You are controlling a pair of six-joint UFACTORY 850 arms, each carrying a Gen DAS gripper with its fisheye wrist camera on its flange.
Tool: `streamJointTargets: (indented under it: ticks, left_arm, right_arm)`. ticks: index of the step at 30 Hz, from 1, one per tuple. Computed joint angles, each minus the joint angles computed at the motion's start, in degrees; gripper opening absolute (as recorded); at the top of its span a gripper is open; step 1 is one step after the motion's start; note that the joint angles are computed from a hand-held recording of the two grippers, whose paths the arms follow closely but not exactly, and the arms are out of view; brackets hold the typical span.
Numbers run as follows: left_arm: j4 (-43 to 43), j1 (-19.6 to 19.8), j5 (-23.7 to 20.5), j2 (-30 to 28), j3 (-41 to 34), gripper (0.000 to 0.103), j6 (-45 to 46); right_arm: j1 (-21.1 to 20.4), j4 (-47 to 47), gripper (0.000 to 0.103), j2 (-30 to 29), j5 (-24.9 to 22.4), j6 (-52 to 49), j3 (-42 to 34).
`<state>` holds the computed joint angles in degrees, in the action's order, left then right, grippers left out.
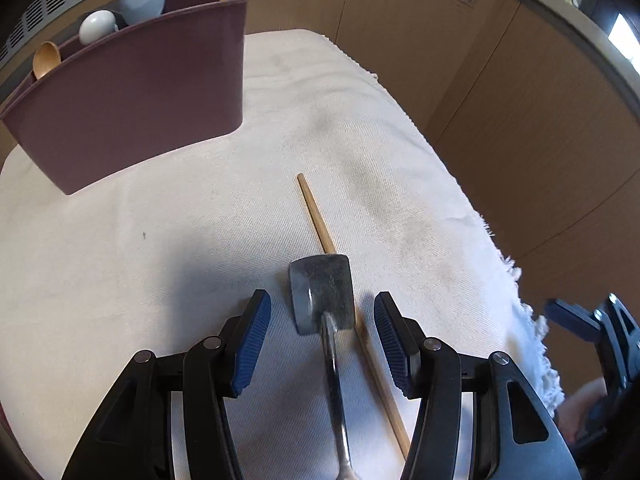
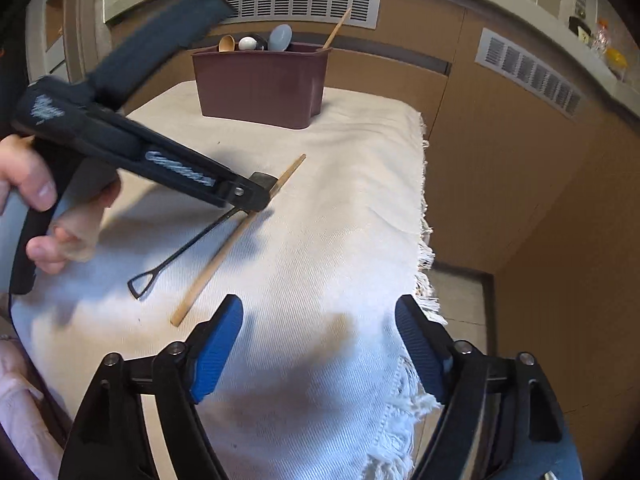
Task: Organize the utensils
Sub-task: 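Grasp the small metal shovel by its handle with the left tool, then grasp the second wooden chopstick with the right tool while the left tool holds the shovel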
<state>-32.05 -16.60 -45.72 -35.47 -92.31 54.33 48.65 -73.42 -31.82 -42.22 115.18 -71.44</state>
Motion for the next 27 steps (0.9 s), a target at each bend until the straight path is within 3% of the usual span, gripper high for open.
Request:
streamJointTargets:
  ticks: [3,6,10,11,15,18,22,25,27]
  left_arm:
    - [-1.0,-0.6,1.0,0.4,0.9,0.054,2.1]
    - [-2.4,-1.1,4.4,1.7,3.2,0.033,5.4]
    - [-6.7,0.3,3.3,2.4,4.3,0.033,9.4]
    - [-7.8,0.8,4.2,3.1,5.1,0.033,10.7]
    - [-11.8,2.8,7.8,5.6,8.0,0.033,16.0]
    - [-14.6,4.6,10.3,6.9,9.3,0.033,19.0]
    - [-17.1,7.7,9.6,6.5,8.2,0.033,18.8]
    - [-18.3,9.4,8.9,6.1,7.3,0.033,18.0]
    - [-19.3,10.6,8.0,5.7,6.7,0.033,18.2]
  right_arm:
    - [1.1,-2.8,0.087,0.2,-0.5,3.6,0.9]
    - [0.9,-6.8,0.089,0.0,2.4,7.6,1.3]
    - [0.5,-11.2,0.096,-0.3,7.3,14.1,1.7]
    - [0.3,-12.3,0.102,-0.3,8.8,16.0,1.8]
    - [-0.5,-12.8,0.103,-0.3,11.6,19.5,2.0]
    - [-1.6,-3.3,0.103,-0.7,13.4,13.7,0.7]
    - [-2.6,9.1,0.103,-1.7,14.0,2.4,-2.1]
    - [-2.1,19.2,0.103,-5.0,8.3,-10.9,-7.6]
    - [-1.6,17.9,0.103,-5.6,6.2,-10.9,-8.4]
